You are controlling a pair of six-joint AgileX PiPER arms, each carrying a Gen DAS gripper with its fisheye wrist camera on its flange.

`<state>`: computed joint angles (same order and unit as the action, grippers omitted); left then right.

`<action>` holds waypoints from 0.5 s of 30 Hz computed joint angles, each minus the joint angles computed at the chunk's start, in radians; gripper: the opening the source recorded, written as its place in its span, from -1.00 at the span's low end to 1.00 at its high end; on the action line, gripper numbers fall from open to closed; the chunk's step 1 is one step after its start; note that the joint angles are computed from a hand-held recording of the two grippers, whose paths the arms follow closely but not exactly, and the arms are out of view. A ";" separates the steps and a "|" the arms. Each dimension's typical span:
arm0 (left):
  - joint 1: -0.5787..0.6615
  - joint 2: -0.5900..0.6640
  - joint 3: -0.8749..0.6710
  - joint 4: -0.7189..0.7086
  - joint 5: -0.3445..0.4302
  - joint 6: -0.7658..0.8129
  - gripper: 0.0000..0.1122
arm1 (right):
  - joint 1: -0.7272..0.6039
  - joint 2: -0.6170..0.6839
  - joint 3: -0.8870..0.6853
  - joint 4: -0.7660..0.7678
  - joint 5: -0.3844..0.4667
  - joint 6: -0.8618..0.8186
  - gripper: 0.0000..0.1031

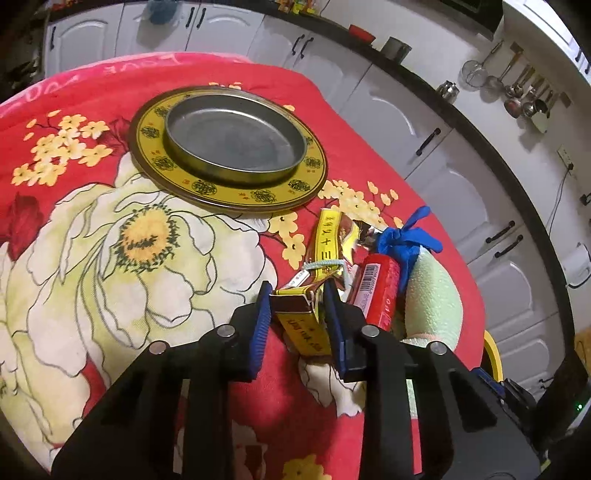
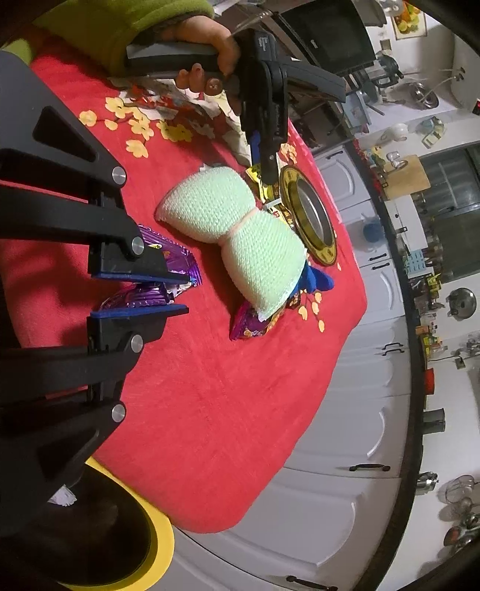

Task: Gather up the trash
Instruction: 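Grasp the yellow-and-red box with the left gripper while the right gripper grasps the purple wrapper, then carry the yellow box with the left gripper while the right gripper carries the purple wrapper to the bin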

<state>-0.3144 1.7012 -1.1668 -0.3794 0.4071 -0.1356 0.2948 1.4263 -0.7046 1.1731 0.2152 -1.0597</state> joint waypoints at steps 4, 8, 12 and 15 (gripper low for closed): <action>-0.007 -0.045 0.048 0.031 -0.030 -0.038 -0.65 | 0.005 -0.034 0.019 0.044 -0.010 -0.044 -0.80; -0.019 -0.104 0.093 0.096 -0.051 -0.097 -0.65 | -0.005 -0.075 0.047 0.097 -0.003 -0.095 -0.80; -0.041 -0.162 0.125 0.190 -0.066 -0.184 -0.65 | -0.005 -0.103 0.053 0.108 0.007 -0.097 -0.80; -0.065 -0.206 0.145 0.265 -0.072 -0.254 -0.65 | -0.001 -0.125 0.059 0.105 0.011 -0.091 -0.80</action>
<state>-0.3793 1.4951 -1.0218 -0.1143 0.3356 -0.3894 0.2934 1.3015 -0.6459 1.2780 0.2267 -1.1511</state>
